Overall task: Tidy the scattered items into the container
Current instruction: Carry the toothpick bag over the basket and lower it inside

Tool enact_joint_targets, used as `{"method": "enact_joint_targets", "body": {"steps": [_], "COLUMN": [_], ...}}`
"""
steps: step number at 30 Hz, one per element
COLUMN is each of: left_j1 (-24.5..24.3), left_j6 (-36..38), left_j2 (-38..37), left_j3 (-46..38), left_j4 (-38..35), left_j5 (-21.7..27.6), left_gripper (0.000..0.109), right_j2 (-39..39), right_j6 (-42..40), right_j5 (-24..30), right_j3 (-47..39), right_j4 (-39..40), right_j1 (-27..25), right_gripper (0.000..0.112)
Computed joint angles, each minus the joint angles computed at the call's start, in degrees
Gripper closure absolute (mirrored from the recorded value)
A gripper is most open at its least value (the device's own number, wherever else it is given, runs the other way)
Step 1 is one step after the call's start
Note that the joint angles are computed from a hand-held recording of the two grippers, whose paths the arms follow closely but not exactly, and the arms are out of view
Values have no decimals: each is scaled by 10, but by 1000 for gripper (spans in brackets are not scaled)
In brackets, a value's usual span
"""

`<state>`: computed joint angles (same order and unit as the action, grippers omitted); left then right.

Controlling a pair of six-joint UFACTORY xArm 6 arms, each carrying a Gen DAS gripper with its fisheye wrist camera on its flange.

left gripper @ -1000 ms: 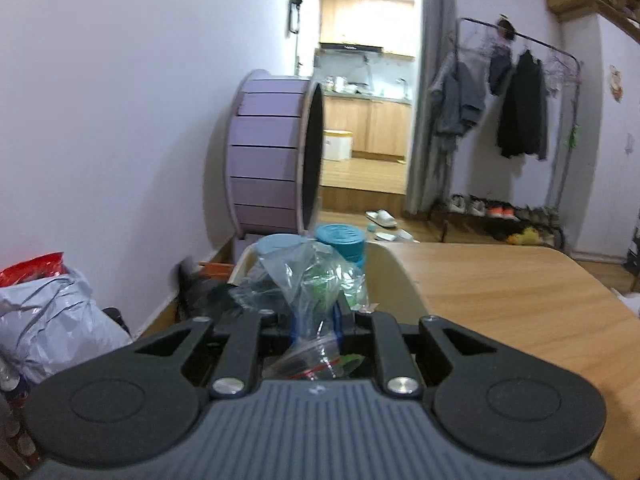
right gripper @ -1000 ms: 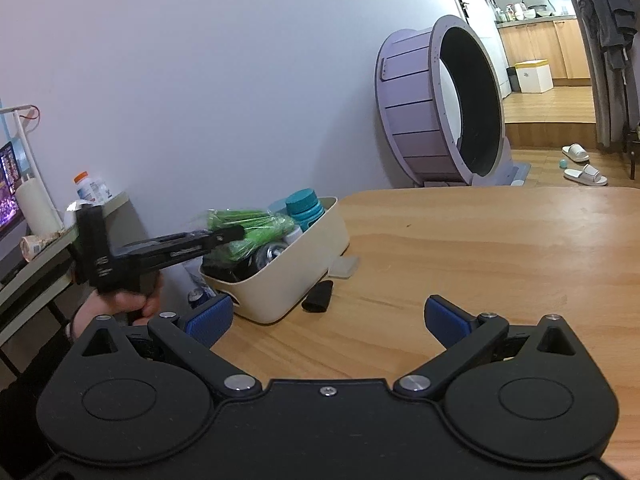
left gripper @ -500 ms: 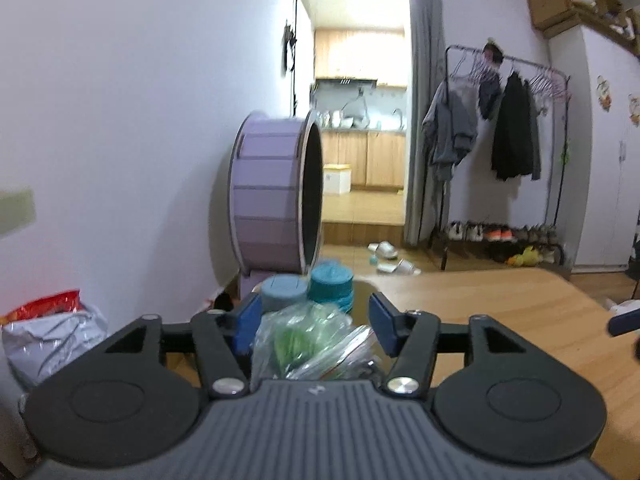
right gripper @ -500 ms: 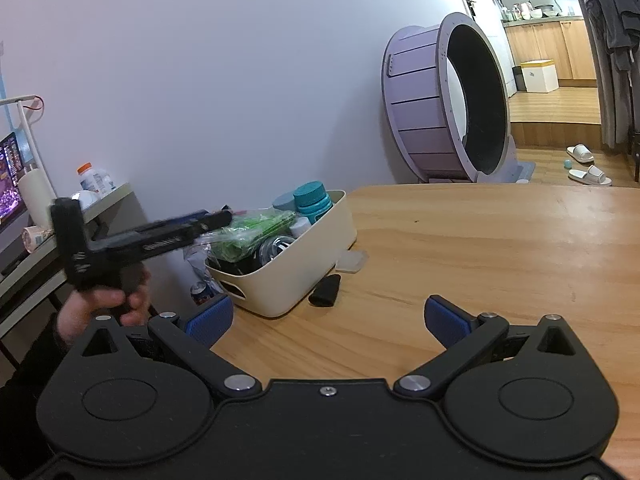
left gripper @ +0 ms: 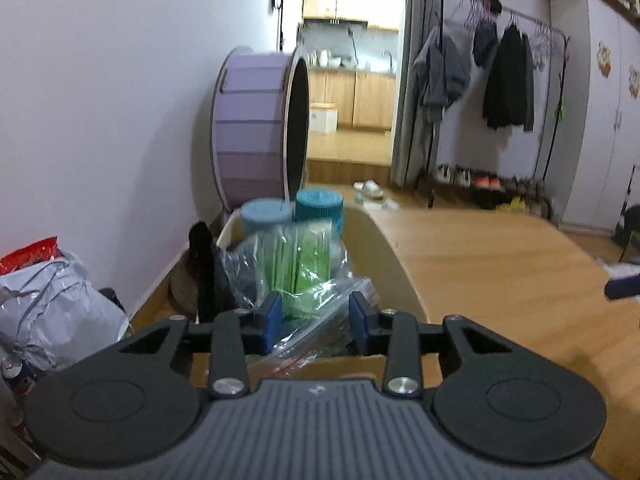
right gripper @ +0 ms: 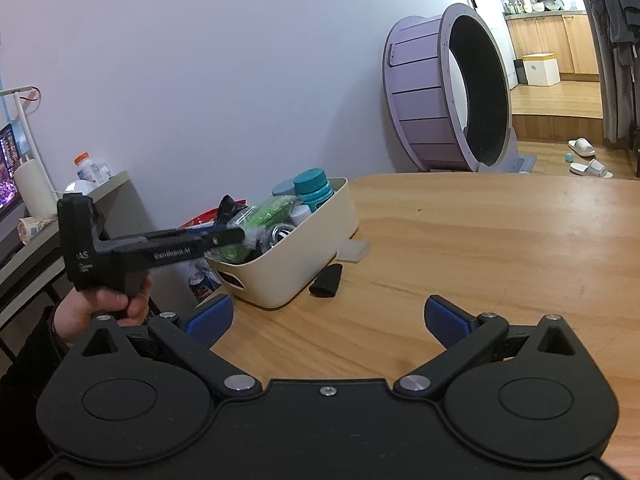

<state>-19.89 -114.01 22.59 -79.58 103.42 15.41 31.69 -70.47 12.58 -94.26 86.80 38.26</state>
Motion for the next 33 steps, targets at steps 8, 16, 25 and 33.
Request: {"method": "enact_joint_targets", "body": {"steps": [8,16,25,33], "left_j1": [-2,-2,4,-8], "left_j6": [-123,-111,-18,-37], "left_j2": [-26,-25,-8,-30], "left_j3": [14,9,4,20], "left_j4": [95,82,-7,10], "left_j5": [6,3,-21,-14], "left_gripper": [72,72,72,66], "right_j2": [-3,4,15,31], "right_j6": [-3,8,24,21], "right_j5": [3,-2,-6,-24], "right_j3": [4,-2,-13,-38], "right_j4": [1,-8,-25,-15], "right_j1": [-1,0,4,11], "right_gripper": [10,10,10,10]}}
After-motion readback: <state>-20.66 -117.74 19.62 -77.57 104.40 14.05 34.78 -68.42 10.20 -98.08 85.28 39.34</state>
